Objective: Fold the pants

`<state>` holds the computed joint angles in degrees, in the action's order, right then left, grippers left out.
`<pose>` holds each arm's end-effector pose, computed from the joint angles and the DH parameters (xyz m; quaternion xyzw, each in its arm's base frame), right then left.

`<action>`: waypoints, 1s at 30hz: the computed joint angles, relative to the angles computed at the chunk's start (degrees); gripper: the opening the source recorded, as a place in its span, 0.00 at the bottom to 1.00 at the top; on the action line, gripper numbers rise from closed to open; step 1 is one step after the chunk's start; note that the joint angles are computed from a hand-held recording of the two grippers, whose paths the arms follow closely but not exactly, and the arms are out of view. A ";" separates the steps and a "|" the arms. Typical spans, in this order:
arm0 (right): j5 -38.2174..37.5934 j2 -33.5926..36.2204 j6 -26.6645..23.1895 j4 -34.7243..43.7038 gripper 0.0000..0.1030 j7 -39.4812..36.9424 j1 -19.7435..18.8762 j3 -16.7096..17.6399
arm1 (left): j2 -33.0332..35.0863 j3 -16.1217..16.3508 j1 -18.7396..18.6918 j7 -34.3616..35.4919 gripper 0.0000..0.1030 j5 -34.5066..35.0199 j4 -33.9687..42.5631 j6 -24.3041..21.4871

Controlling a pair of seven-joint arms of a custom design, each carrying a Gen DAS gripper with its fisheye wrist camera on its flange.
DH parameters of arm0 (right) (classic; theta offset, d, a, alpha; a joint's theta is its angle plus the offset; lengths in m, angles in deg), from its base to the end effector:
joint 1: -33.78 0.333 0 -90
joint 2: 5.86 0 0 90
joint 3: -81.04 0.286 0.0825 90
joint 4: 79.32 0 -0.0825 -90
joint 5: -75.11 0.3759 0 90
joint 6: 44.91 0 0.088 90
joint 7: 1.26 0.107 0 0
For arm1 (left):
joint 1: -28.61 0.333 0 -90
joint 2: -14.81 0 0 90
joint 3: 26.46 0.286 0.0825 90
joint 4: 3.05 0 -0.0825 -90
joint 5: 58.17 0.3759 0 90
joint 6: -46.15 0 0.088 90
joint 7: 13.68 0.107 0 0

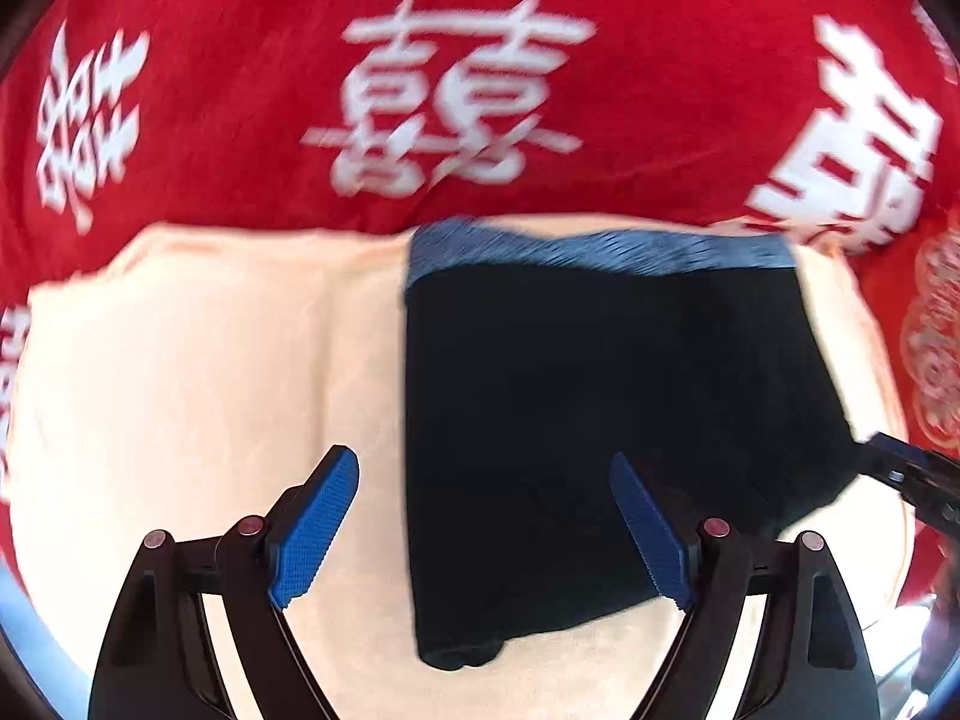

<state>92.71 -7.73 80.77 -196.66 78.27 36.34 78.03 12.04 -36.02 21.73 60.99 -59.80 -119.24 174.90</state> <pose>0.5543 0.0062 0.4462 -0.7040 0.6922 0.0166 0.1581 0.5362 -0.1601 0.4686 -0.6989 0.7027 -0.1202 0.0576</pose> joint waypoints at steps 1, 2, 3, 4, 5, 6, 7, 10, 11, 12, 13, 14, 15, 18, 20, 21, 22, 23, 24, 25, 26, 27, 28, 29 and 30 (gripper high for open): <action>-0.15 -0.55 0.47 -0.40 0.33 -0.68 0.29 0.29 | 0.43 -0.11 0.05 -1.09 0.84 1.78 -0.47 -0.02; -0.11 -0.76 0.23 -0.50 0.33 -1.07 0.53 0.45 | 0.51 -0.21 0.02 -1.70 0.84 3.10 -1.07 0.21; -1.25 -0.62 -0.05 -0.45 0.33 -0.64 0.94 0.86 | 0.70 -0.26 -0.01 -2.14 0.84 4.10 -1.99 0.36; -2.23 -0.73 -0.22 -0.70 0.33 -0.37 1.12 0.96 | 0.60 -0.18 0.01 -2.29 0.84 4.02 -2.87 0.72; -2.77 -0.40 -0.54 -0.67 0.33 0.18 1.33 1.09 | -0.01 0.05 0.14 -1.81 0.85 3.06 -4.69 2.61; -3.23 0.12 -1.26 -0.54 0.33 1.48 1.43 1.13 | -0.37 0.21 0.24 -1.21 0.88 2.47 -5.65 3.76; -3.21 0.28 -1.61 -0.69 0.33 2.13 1.38 1.00 | -0.55 0.29 0.40 -1.36 0.94 2.79 -6.20 4.37; -2.58 0.18 -1.21 -1.71 0.35 4.08 1.20 0.74 | -0.15 0.76 0.74 0.34 0.94 -0.19 -5.91 4.02; -2.59 0.02 -1.20 -1.90 0.36 5.10 1.13 0.69 | 0.00 0.87 0.87 0.77 0.94 -1.05 -5.46 3.29; -2.91 -0.02 -1.49 -1.87 0.40 6.49 1.10 0.69 | 0.05 0.89 0.96 1.32 0.94 -1.27 -5.11 2.73; -3.76 -0.06 -1.80 -1.61 0.43 8.07 1.08 0.73 | 0.07 0.85 1.02 1.85 0.94 -0.85 -4.71 2.12; -4.62 -0.34 -1.97 -1.56 0.45 9.15 1.05 0.74 | 0.11 0.79 1.07 2.24 0.94 -0.26 -4.27 1.51; -5.46 -0.72 -2.03 -1.62 0.47 10.25 1.12 0.85 | -0.04 0.79 1.12 2.78 0.94 0.11 -3.94 0.85; -7.92 -1.94 -2.31 -2.13 0.49 13.56 1.56 1.29 | -0.50 1.25 1.58 4.73 0.94 -1.18 -2.69 -1.41; -8.98 -2.68 -2.67 -2.54 0.50 15.43 1.81 1.46 | -0.78 1.63 2.05 5.74 0.94 -2.13 -2.16 -2.28; -9.27 -2.92 -2.74 -2.73 0.51 16.41 1.98 1.59 | -0.80 1.75 2.27 6.17 0.94 -2.29 -1.86 -2.61; -9.77 -3.32 -2.76 -3.08 0.51 17.46 2.15 1.74 | -0.81 1.86 2.48 6.65 0.94 -2.37 -1.54 -2.97; -10.22 -3.78 -2.91 -3.47 0.51 18.39 2.35 1.90 | -0.74 2.01 2.72 7.33 0.94 -2.33 -1.07 -3.52; -10.48 -4.20 -3.20 -3.77 0.51 19.23 2.55 2.02 | -0.73 2.12 2.93 7.93 0.94 -2.40 -0.71 -4.01; -10.39 -4.65 -3.58 -4.06 0.52 19.99 2.78 2.12 | -0.76 2.13 3.06 8.37 0.94 -2.43 -0.56 -4.32; -10.29 -5.00 -3.85 -4.27 0.53 20.62 2.97 2.18 | -0.86 2.17 3.19 8.85 0.94 -2.47 -0.51 -4.41; -10.28 -5.47 -4.07 -4.56 0.56 21.26 3.16 2.27 | -1.08 2.20 3.31 9.29 0.94 -2.56 -0.66 -4.28; -10.36 -5.99 -4.19 -4.88 0.58 21.79 3.36 2.37 | -1.32 2.21 3.38 9.62 0.94 -2.63 -0.78 -4.25; -10.49 -6.29 -4.24 -5.01 0.59 22.20 3.56 2.47 | -1.55 2.26 3.48 10.09 0.94 -2.76 -0.97 -4.23; -10.68 -6.84 -4.31 -5.34 0.59 22.72 3.78 2.62 | -1.68 2.28 3.55 10.33 0.94 -2.89 -1.12 -4.14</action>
<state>82.02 -14.57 76.46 -202.00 100.99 40.12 80.65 10.36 -33.74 25.28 71.32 -62.69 -120.36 170.76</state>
